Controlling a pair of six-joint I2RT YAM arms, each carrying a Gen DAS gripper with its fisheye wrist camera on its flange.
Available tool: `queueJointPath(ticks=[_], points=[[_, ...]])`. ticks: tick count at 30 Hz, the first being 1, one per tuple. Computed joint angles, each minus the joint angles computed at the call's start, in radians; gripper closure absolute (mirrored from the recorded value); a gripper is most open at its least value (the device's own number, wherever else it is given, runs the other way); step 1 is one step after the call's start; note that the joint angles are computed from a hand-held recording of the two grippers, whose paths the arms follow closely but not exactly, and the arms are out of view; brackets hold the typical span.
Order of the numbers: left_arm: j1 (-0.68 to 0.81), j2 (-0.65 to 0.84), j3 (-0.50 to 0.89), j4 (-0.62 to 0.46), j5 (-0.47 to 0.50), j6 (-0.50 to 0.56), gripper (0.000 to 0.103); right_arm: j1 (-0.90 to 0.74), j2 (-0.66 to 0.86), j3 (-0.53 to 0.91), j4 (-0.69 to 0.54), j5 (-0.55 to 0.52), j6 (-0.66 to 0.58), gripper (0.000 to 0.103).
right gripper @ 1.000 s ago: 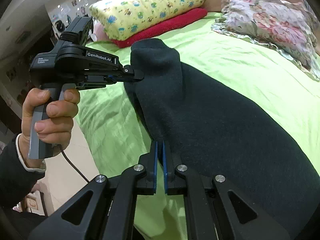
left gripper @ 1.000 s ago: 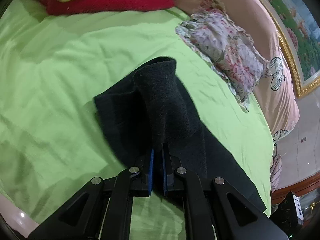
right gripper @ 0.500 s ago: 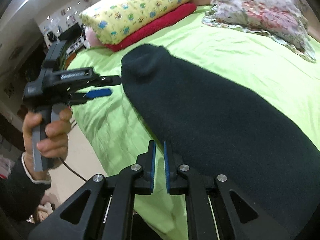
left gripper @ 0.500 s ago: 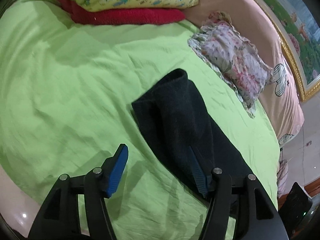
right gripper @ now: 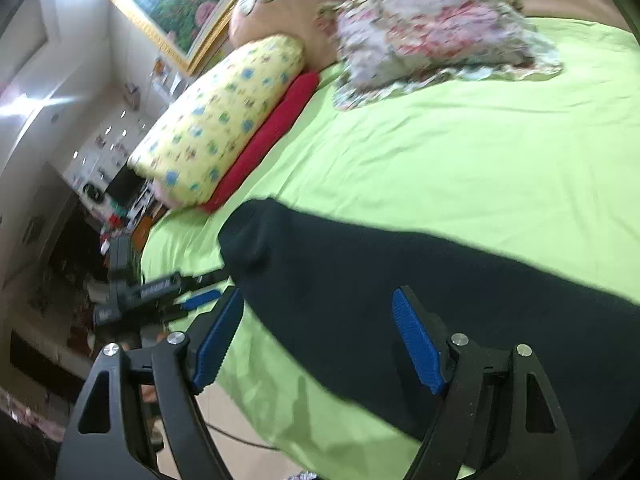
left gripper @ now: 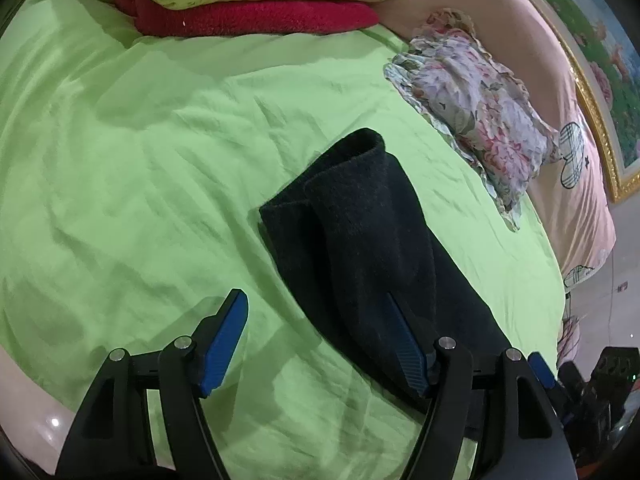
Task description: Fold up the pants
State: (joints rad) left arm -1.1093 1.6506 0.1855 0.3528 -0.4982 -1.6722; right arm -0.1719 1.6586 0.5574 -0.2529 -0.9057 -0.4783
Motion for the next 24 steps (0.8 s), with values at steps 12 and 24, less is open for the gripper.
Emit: queueJointPath(ticks=[12,24], points=[[0.164,0.032,0.036,0.029,0.087,0.145,0.031,0.116,0.36,0.36,-0.017,0.123,0.171,0.046],[0.202,0.151,0.074,0.081,0.104,0.153,0.031,0.228,0.542,0.511,-0.151,0.252,0.095,0.055]])
